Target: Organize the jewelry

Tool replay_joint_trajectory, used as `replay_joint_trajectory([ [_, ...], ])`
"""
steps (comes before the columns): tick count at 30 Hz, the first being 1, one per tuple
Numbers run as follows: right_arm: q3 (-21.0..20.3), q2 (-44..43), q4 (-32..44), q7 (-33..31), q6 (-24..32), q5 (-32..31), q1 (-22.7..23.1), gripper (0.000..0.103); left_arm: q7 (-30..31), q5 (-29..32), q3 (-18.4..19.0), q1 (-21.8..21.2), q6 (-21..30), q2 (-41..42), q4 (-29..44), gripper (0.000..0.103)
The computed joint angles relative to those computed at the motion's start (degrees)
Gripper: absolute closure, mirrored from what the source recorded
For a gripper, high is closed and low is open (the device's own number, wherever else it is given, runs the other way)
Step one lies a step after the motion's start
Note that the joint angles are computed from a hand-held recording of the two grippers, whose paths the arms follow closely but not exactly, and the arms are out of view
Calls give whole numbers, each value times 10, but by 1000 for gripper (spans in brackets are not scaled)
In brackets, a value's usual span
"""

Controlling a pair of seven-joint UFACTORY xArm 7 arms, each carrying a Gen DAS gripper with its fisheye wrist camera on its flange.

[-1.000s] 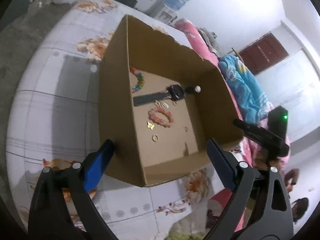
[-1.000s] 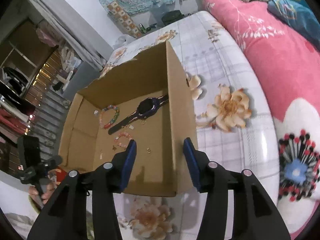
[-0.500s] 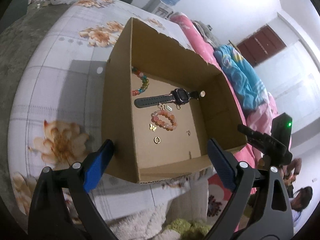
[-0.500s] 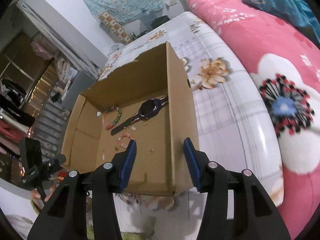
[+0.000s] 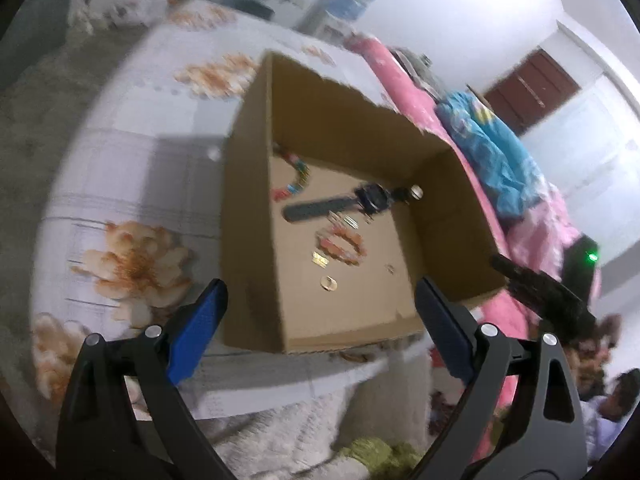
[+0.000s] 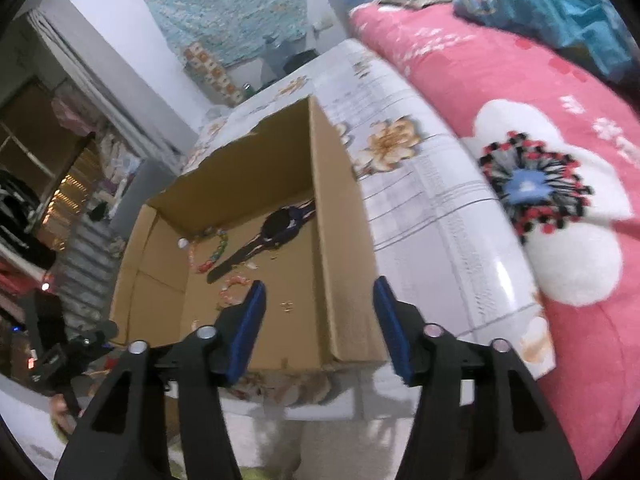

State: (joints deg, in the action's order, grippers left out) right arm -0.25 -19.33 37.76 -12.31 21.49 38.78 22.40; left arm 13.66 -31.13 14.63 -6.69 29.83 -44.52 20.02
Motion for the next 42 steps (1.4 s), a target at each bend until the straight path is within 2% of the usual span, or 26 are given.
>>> replay_joint_trajectory([
  [4, 24, -62, -54, 54, -34, -41, -19, 37, -61, 60, -83, 53, -48, -54, -31, 12],
  [6, 25, -85, -73, 76, -43, -66, -19, 32, -88, 88, -108, 67, -65, -85, -46, 9],
  [9, 38, -123, -101, 118, -48, -107, -25, 29, -116, 119, -126, 72, -71, -124, -57, 8],
  [11, 60, -146, -115, 152, -47, -143, -39, 27, -146, 141, -146, 84, -59, -144, -59, 8],
  [16, 121, -199, -138, 226, -49, -226, -69, 18, -203, 179, -166, 79, -36, -176, -61, 8],
  [21, 163, -243, -156, 296, -48, -281, -89, 9, -247, 240, -206, 87, -18, -203, -65, 8],
  [26, 212, -267, -159, 358, -32, -345, -118, 7, -287, 281, -218, 78, -1, -212, -68, 8],
  [31, 246, -272, -143, 405, -11, -405, -137, 6, -312, 307, -209, 68, 9, -208, -67, 8],
  [35, 262, -270, -127, 440, 8, -448, -148, 6, -334, 327, -218, 76, 17, -205, -65, 8],
  [38, 277, -268, -113, 469, 24, -480, -157, 6, -358, 352, -243, 89, 24, -199, -59, 8],
  [42, 282, -257, -102, 496, 36, -517, -154, 6, -367, 371, -242, 82, 29, -197, -59, 8],
])
